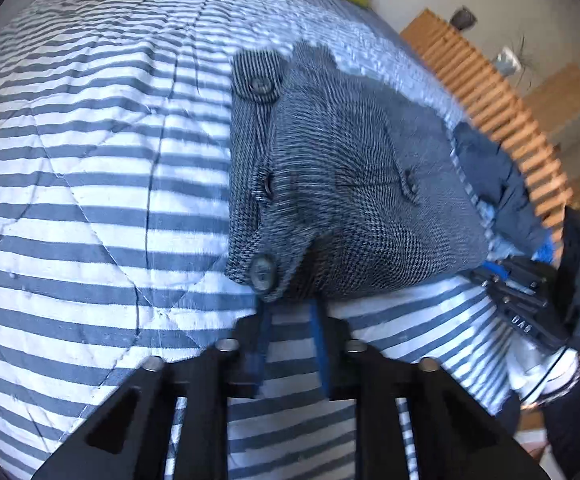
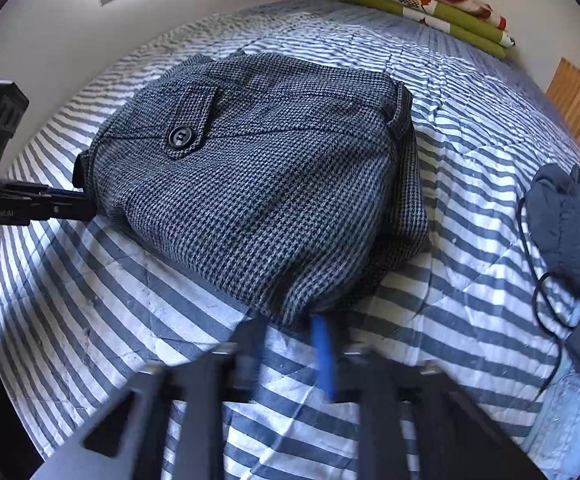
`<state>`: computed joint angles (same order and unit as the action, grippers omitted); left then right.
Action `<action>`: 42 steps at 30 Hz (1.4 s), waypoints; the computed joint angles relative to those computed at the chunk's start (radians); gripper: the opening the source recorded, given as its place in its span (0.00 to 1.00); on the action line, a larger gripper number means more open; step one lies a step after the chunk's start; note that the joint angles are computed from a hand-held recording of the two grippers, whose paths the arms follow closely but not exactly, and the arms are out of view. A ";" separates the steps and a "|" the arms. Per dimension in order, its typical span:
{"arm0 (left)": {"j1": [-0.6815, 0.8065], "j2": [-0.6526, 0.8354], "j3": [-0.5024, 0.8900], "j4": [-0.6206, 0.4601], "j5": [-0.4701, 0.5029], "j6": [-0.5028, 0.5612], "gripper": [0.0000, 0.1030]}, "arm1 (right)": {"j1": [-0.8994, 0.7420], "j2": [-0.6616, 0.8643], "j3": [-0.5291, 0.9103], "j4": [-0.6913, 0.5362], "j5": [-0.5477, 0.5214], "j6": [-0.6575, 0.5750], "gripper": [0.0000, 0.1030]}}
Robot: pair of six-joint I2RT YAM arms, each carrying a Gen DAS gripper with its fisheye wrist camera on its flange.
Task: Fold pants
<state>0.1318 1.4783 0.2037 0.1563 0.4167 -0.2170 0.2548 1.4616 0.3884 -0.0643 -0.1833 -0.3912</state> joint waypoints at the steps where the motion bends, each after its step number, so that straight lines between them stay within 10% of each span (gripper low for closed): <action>1: 0.022 -0.072 -0.006 -0.053 0.009 0.017 0.02 | -0.007 -0.036 0.007 -0.028 0.000 -0.012 0.06; 7: 0.048 -0.189 -0.003 -0.158 0.023 0.076 0.03 | -0.039 -0.134 0.073 -0.159 -0.030 -0.046 0.05; 18: 0.040 0.134 -0.028 0.144 0.002 0.003 0.02 | 0.012 0.089 -0.035 0.096 0.081 -0.022 0.03; 24: 0.131 -0.217 -0.048 -0.198 0.047 0.118 0.04 | -0.218 -0.172 0.033 -0.240 -0.155 -0.187 0.18; 28: -0.025 -0.448 0.005 -0.324 -0.024 0.005 0.06 | -0.329 -0.165 0.133 -0.282 -0.311 -0.139 0.19; 32: -0.226 -0.153 0.129 -0.066 -0.122 -0.099 0.16 | -0.234 -0.042 0.161 -0.044 -0.352 0.044 0.23; 38: -0.200 0.345 0.336 0.125 -0.219 -0.122 0.08 | -0.011 0.355 0.348 0.141 -0.112 0.094 0.24; 42: -0.039 0.403 0.292 0.228 0.010 -0.164 0.02 | -0.045 0.472 0.470 0.026 -0.175 0.107 0.29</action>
<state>0.0932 1.8811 0.4955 0.3840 0.4265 -0.3808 0.2097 1.9337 0.8584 -0.0379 -0.3585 -0.2846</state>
